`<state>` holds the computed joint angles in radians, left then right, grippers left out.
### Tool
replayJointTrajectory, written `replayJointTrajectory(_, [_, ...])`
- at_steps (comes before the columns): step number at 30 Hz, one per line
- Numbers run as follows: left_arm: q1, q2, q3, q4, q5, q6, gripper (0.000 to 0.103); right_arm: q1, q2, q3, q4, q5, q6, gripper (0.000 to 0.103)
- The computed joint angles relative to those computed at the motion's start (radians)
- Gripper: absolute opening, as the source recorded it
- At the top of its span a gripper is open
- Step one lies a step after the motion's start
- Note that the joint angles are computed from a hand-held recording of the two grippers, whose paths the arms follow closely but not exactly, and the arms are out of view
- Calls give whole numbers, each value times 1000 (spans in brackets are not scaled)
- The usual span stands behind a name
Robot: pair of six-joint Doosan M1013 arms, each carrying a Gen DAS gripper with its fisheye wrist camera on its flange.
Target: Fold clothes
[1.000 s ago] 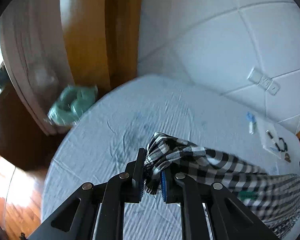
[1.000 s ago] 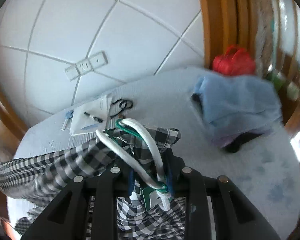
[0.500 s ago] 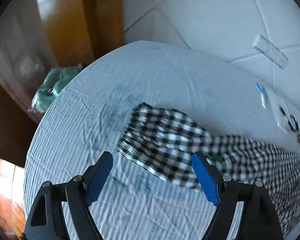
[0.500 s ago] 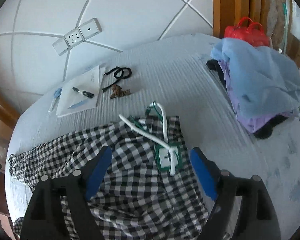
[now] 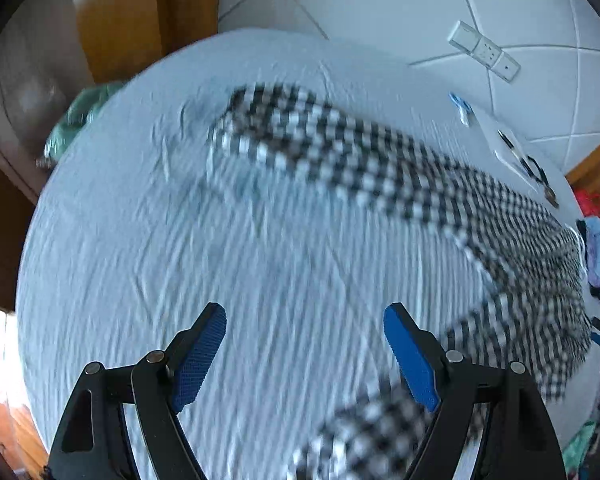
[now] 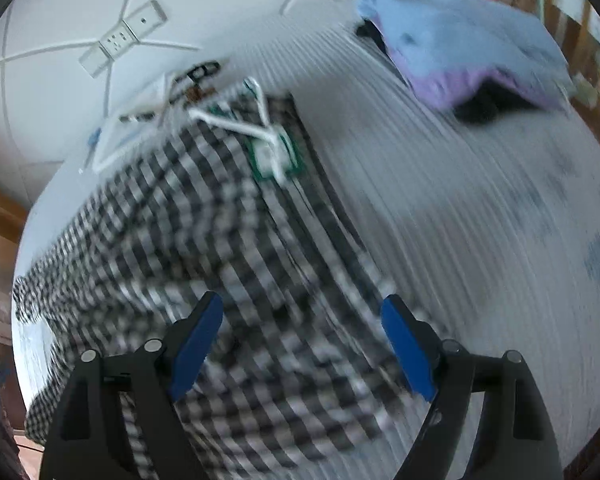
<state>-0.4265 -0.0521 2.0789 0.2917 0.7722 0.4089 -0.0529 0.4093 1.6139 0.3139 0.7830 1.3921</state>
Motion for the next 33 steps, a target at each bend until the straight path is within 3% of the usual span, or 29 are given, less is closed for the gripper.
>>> replayJointTrajectory(8, [-151,-102,78,22,30,-156,82,-14,-29,62,26,-12,-49,86])
replayJointTrajectory(14, [-262,-74,113,79,67,-317,82,-17,-38,79,56,-31,-79,91])
replayJointTrajectory(17, [-294,-48,122,101,75,-370,82,-22,-43,81,65,-32,-95,91])
replayJointTrajectory(20, [-295,-16,125,79,61,-379,82,-26,-43,79,67,-24,-106,91])
replayJointTrajectory(25, [-316,37,89,120,110,-411,81,-14,-30,75,8,-11,-88,94])
replayJointTrajectory(27, [-319,47,74,122,129,-391,72,-5,-28,79,-15,-17,-89,103])
replayJointTrajectory(29, [-310,37,71,114,110,-373,17,8,-24,84,-58,-32,-72,103])
replayJointTrajectory(31, [-296,24,69,115,119,-370,11,20,-20,87,-115,-48,-33,103])
replayJointTrajectory(33, [-290,12,59,150,188,-369,9,32,-20,90,-176,-62,6,93])
